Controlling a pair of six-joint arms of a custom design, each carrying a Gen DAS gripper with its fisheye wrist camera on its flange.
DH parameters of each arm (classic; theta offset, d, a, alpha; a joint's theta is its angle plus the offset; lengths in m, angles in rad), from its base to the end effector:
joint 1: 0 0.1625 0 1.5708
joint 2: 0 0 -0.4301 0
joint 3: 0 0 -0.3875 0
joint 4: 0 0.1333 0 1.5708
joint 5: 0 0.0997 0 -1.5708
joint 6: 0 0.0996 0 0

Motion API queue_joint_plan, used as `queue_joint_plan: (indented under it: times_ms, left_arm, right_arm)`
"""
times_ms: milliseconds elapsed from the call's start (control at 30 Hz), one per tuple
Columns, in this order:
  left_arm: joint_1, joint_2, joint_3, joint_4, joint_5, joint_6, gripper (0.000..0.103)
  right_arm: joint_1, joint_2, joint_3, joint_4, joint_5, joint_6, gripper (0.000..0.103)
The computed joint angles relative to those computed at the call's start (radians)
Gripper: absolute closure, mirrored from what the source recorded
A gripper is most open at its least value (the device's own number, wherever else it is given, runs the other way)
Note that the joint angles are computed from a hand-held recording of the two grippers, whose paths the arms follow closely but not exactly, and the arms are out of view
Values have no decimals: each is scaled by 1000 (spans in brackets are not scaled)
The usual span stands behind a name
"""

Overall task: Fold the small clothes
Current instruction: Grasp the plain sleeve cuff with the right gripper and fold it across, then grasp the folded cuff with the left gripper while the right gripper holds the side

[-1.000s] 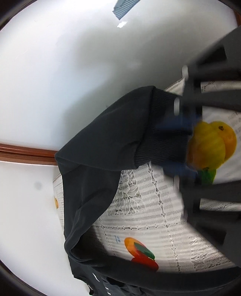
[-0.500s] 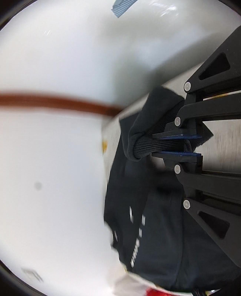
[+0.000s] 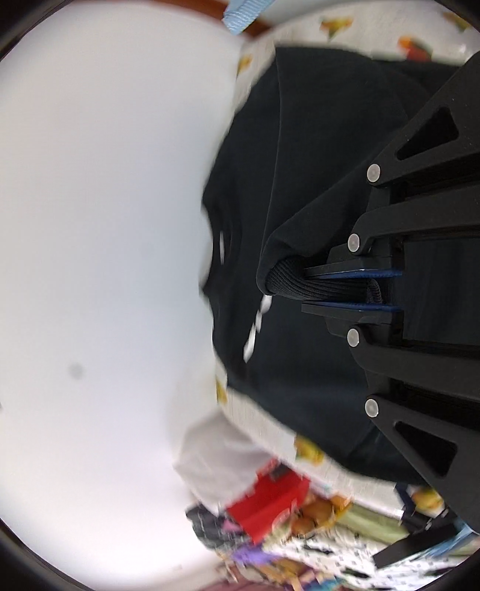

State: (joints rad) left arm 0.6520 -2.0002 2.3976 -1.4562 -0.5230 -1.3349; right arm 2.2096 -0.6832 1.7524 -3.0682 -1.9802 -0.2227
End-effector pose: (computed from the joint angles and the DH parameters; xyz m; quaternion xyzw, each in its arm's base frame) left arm -0.0582 -0.3206 0.3114 -0.0491 0.8458 -0.3429 0.4059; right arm 0.4619 -0.4648 0.0525 0.3603 -0.8874 0.2446 0.1514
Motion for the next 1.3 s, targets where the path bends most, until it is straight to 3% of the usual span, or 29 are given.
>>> queue_joint_plan:
  times_ms: [133, 233, 300, 467, 600, 767, 967, 1133, 1300]
  left_arm:
    - [2, 4, -2, 1, 2, 10, 27]
    - [4, -4, -2, -13, -6, 27, 27]
    - [5, -9, -2, -22, -8, 38, 27]
    - [-10, -6, -8, -72, -8, 71, 28]
    - [-10, 58, -35, -159, 4, 124, 28]
    - [22, 170, -70, -342, 31, 238, 28]
    - [75, 286, -122, -521, 57, 329, 28]
    - [125, 363, -145, -658, 95, 441, 29]
    - [210, 442, -173, -827, 49, 563, 44]
  right_arm:
    - [16, 64, -59, 37, 103, 0, 92]
    - [8, 70, -50, 22, 147, -38, 75]
    - [-2, 54, -9, -48, 143, -58, 66]
    - [-59, -50, 115, -128, 63, -95, 62]
    - [-120, -112, 188, -160, -97, -122, 61]
    - [-197, -146, 237, -173, -211, -124, 62]
    - [-275, -141, 232, -119, -170, -104, 80]
    - [-304, -113, 220, -165, -130, -134, 81]
    - [-314, -108, 227, -182, -108, -148, 81]
